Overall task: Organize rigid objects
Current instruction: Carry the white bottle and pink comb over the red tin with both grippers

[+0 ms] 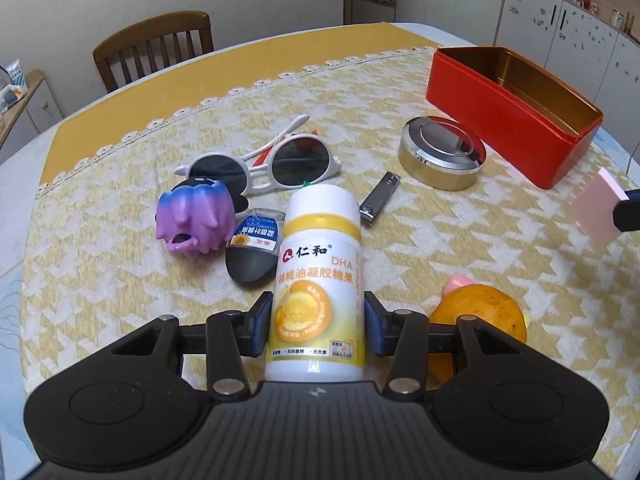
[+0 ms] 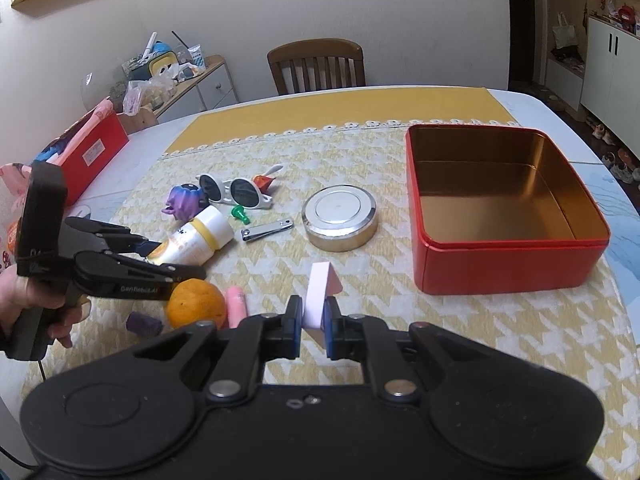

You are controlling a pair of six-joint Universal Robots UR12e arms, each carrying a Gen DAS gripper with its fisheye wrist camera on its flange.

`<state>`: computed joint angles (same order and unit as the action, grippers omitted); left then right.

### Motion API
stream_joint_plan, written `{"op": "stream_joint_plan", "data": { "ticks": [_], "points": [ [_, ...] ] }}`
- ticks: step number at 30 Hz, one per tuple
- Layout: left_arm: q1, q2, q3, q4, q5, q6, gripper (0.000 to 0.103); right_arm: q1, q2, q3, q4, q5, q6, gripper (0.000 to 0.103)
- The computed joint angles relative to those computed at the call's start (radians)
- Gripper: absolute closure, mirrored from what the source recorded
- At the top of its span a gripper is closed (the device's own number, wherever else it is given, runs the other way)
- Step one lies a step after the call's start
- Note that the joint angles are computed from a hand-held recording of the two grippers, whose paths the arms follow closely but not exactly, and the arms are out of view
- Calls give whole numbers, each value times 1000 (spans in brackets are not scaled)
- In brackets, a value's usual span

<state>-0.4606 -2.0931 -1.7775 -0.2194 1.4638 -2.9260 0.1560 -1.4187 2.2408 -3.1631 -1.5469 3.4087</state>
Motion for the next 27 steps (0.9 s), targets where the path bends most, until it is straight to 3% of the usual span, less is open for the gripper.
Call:
{"op": "stream_joint_plan", "data": {
  "ticks": [8, 14, 27],
  "points": [
    [-8, 3, -9, 37, 17, 13, 59, -8, -4, 8, -1, -5, 15, 93],
    [-9, 15, -12, 58, 14, -33, 59, -28, -7, 12, -23, 7, 1, 93],
    [-63, 21, 22, 105, 69, -162, 59, -133, -30, 18, -60, 114, -106, 93]
  ]
}}
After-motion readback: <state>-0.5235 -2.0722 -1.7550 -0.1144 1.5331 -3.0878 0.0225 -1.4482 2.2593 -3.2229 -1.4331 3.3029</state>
